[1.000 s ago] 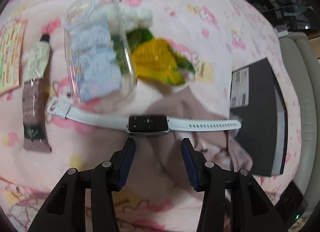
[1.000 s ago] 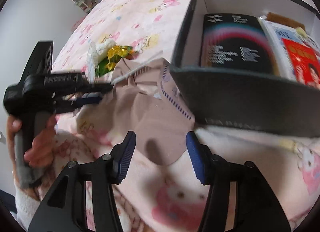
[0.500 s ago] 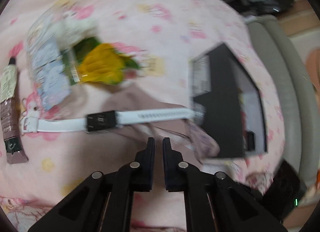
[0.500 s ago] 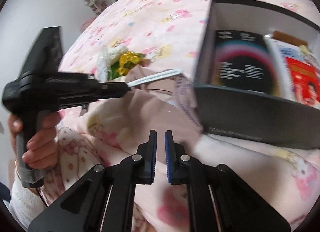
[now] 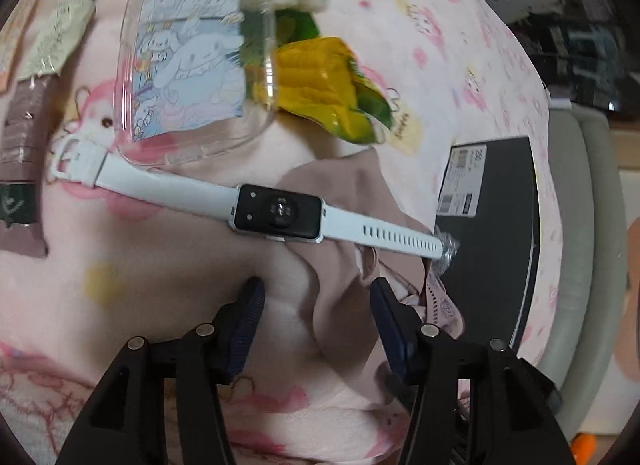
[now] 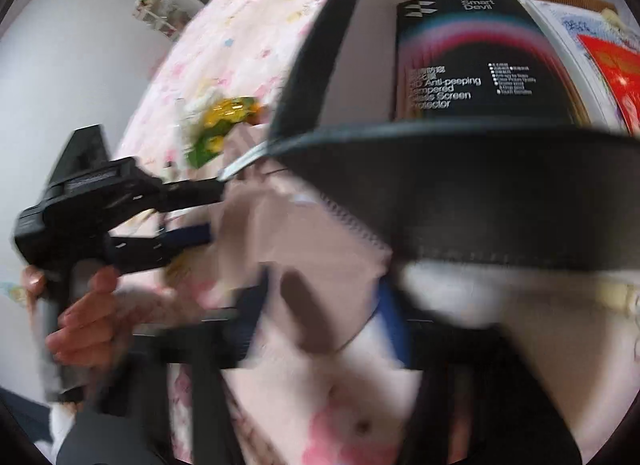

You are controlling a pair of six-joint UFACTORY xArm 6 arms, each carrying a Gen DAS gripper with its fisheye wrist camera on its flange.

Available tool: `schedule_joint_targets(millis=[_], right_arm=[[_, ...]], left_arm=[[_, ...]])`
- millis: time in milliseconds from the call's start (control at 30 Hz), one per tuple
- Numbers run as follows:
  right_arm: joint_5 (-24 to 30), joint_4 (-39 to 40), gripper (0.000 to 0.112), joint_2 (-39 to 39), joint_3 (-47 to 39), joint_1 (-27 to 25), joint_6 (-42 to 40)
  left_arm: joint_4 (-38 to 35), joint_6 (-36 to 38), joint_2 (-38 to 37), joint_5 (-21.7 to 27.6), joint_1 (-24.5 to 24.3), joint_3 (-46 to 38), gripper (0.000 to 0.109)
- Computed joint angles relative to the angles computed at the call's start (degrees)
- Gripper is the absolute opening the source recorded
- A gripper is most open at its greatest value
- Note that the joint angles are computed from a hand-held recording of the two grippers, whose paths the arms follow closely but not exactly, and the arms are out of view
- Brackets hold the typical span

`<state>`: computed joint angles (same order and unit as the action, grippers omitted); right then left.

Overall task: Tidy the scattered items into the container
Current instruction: 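Lift the pink cloth with the right gripper toward the black box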

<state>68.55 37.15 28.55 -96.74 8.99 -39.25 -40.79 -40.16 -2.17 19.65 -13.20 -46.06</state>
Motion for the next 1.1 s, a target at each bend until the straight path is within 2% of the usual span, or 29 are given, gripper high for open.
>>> schedule_joint_targets(millis=[100, 200, 267, 367, 500, 533, 700, 800, 900, 1000, 1100], right_arm=[[-1.1, 4.8, 0.005, -2.8, 2.9, -0.8, -3.6], [-4.8, 7.1, 0.003, -7.8, 7.6, -1.4, -8.0], [-3.5, 9.9, 0.003, -9.8, 8.1, -3.3, -9.5], [-1.0, 12.9, 0.003, -12.2, 8.0, -6.5, -10.9], [-0.2, 15.3, 0.003, -15.7, 8.8, -10.1, -12.6], [-0.5, 15.5, 0.003, -16.6, 8.6, -11.4, -12.6], [1.0, 15.5, 0.003, -17.7, 5.4, -12.7, -12.7], [1.6, 13.6, 0.003, -19.1, 7.6, -10.6, -14.1], [0.8, 11.3, 0.003, -19.3, 11.4, -7.1, -14.9], [-5.5, 7.1, 0.004, -18.8, 15.3, -2.2, -15.0], [-5.0, 5.2, 0.006, -15.7, 14.4, -0.2, -12.4]], left_arm=[[1.2, 2.2, 0.3, 0.1, -0.3, -1.0, 0.051], [-1.2, 8.3, -0.1, -2.0, -1.6, -1.5, 0.051], [-4.4, 13.9, -0.6, -3.3, -2.9, -1.9, 0.051], [-5.1, 19.6, -0.9, -3.9, -4.7, -3.1, 0.051], [1.3, 16.8, -0.7, -2.5, -5.7, -4.2, 0.051], [0.9, 17.4, -0.5, -2.3, -6.0, -4.4, 0.051], [-9.2, 28.3, -0.1, -2.5, -7.7, -5.8, 0.051], [-17.4, 36.9, -0.3, -2.5, -8.5, -6.4, 0.051], [-17.7, 35.7, -1.9, -4.5, -9.0, -4.7, 0.051], [-11.0, 25.2, -3.5, -8.0, -9.0, -1.2, 0.048], [-17.7, 24.5, -6.2, -13.2, -10.0, 2.5, 0.048]])
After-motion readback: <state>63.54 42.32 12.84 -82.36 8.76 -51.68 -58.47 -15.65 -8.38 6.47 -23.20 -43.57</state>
